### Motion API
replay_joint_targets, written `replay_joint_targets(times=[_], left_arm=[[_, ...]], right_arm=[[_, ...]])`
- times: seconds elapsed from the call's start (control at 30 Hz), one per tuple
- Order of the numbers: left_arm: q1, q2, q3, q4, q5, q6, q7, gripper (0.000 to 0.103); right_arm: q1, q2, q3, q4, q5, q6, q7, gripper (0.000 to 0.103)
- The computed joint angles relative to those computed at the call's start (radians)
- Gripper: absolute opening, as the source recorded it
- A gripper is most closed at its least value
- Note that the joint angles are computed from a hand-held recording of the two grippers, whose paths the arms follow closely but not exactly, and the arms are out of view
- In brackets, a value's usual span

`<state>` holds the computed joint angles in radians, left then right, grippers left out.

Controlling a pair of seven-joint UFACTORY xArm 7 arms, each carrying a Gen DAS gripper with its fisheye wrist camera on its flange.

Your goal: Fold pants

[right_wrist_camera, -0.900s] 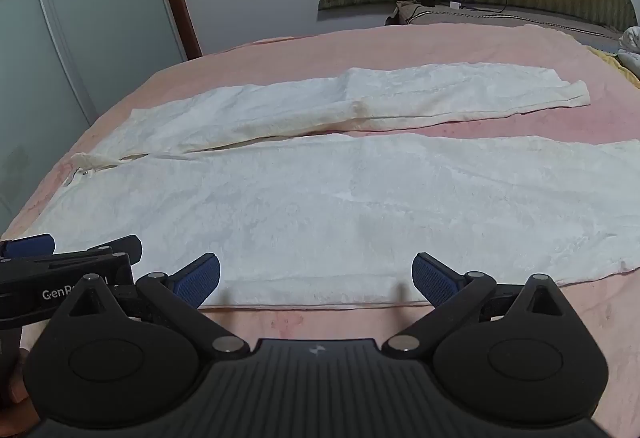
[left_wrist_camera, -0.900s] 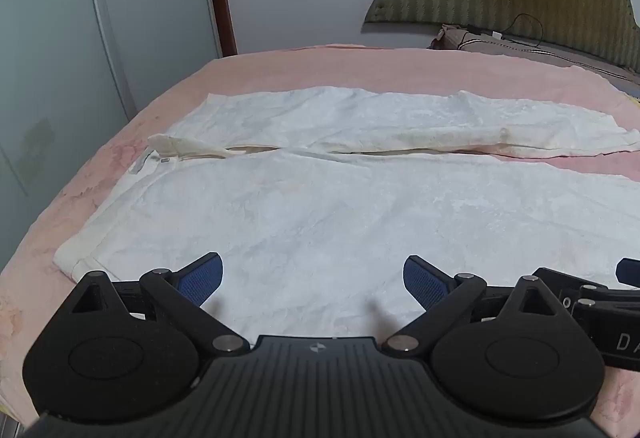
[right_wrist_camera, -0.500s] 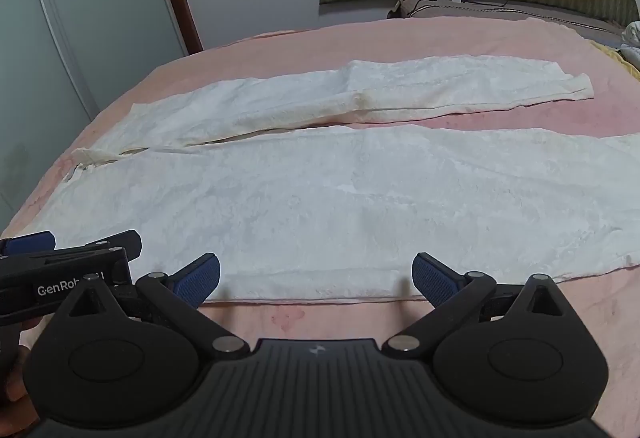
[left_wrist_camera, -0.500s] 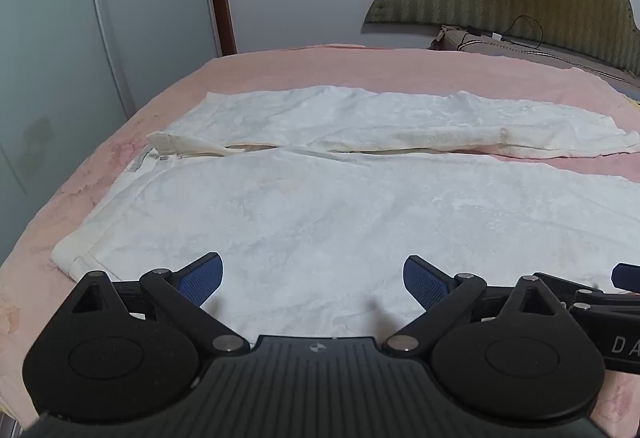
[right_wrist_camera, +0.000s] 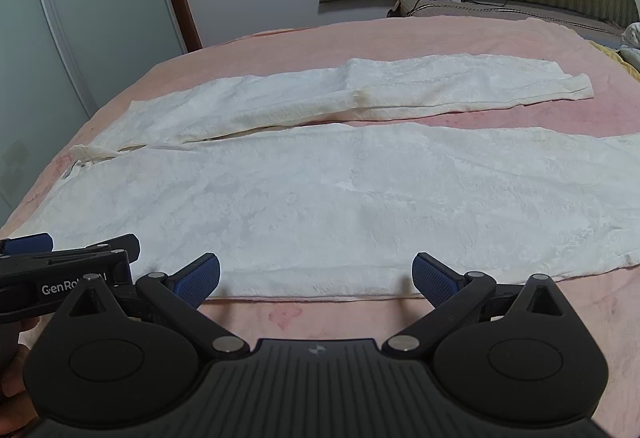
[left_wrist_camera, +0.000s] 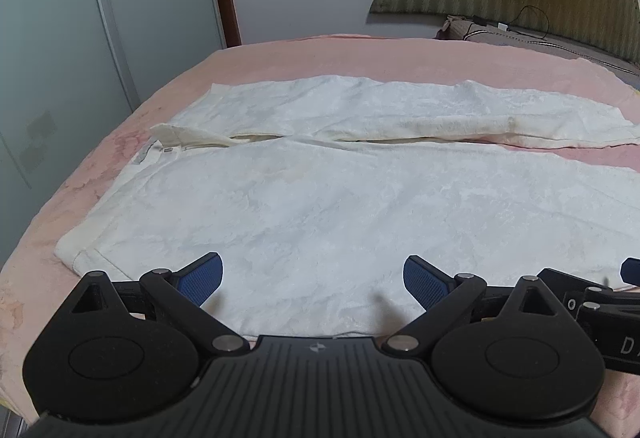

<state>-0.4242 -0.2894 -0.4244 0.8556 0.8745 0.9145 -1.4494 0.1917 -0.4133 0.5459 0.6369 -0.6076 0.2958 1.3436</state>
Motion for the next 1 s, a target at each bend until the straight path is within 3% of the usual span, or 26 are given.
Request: replay_joint_targets(times=[0.43,0.73,0.87,1.0], left_arm=[[0.006,-0.009,0.000,-0.013,-0.002,-0.018,-0.018,0.099],[0.005,-0.001,0.001,-0.004,-0.011,-0.004,-0.017,0.099],[0.004,-0.001,0.007,-0.006,-0.018,-0.010,-0.010,0.099],[0.004,0.002,0.006,-0.004,-0.018,-0.009,-0.003,0.099]], right_arm=[[0.017,0.013,-0.016,-0.003,0.001,-0.037,-0.040,0.103],[0.047,0.023,-0.048,-0.014,0.087,-0.037,-0.060,0.103],[0.016,0.026,0.002,0.019,0.038,0.041,-0.041,0.103],[0.037,0.035,-0.015,0.023,0.006,0.038,-0.038,0.103]])
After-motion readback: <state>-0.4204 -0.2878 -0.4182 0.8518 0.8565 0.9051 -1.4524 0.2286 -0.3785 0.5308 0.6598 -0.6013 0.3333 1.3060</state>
